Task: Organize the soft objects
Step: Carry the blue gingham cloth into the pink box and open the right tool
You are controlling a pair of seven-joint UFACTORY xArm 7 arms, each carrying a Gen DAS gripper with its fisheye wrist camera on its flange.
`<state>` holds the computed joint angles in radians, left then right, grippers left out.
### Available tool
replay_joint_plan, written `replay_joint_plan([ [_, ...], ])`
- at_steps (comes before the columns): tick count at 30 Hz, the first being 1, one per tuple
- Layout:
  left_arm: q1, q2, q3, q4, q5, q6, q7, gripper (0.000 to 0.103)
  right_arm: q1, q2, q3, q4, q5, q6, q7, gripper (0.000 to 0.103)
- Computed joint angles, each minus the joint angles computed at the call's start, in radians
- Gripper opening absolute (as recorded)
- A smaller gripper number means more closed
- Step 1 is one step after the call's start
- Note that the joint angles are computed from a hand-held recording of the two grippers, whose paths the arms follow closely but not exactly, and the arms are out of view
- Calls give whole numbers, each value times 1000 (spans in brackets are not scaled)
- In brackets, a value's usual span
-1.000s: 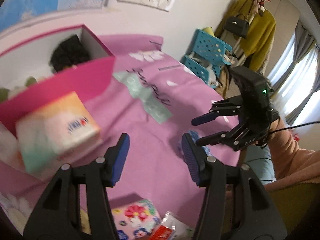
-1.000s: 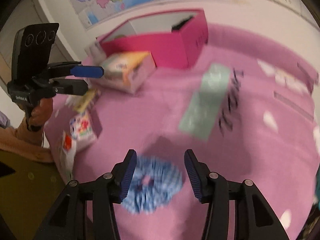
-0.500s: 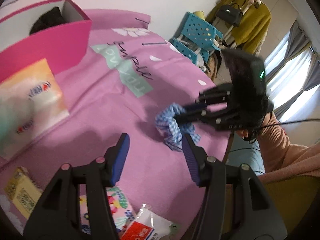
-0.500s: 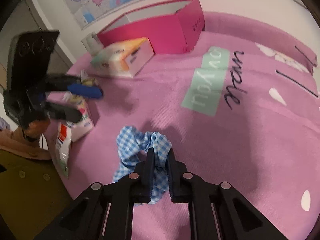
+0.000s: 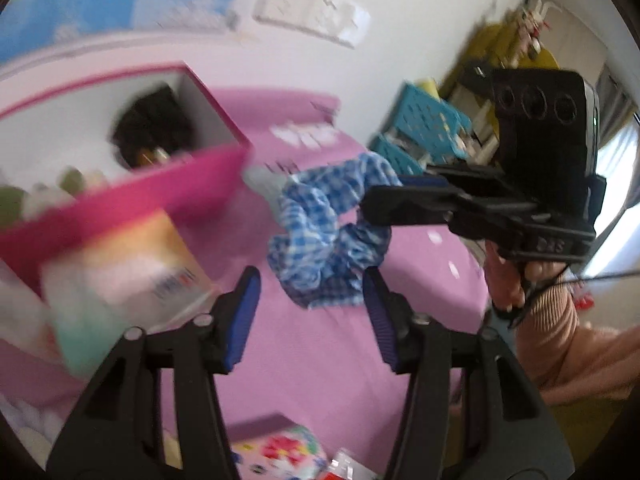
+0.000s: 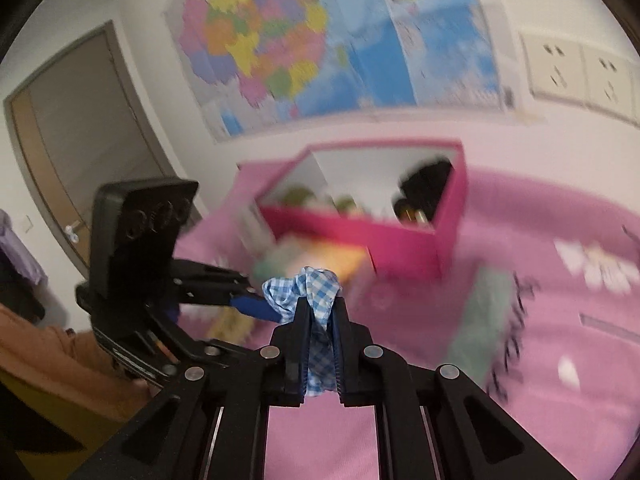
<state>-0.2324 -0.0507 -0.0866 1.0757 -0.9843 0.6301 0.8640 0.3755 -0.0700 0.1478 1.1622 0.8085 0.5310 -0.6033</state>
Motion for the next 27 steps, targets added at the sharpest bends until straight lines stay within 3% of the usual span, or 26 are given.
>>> replay_joint_plan([
  [6,32,65,6,117,107,-47,-118,27,-23,167,28,213,75,-2,-53,9],
  [10,59,132,-2,207,184,-66,-196,25,-53,271,61,340,43,7,13,9],
  [14,79,212,-10,306,320,-58,-329,25,-70,361,86,438,-23,-8,103,10],
  [19,108,291,-29,395,410,-34,-411,25,-80,454,102,533,-127,-8,216,11],
  [27,125,362,-40,457,542,-10,-543,28,-50,558,59,628,-363,14,453,17],
])
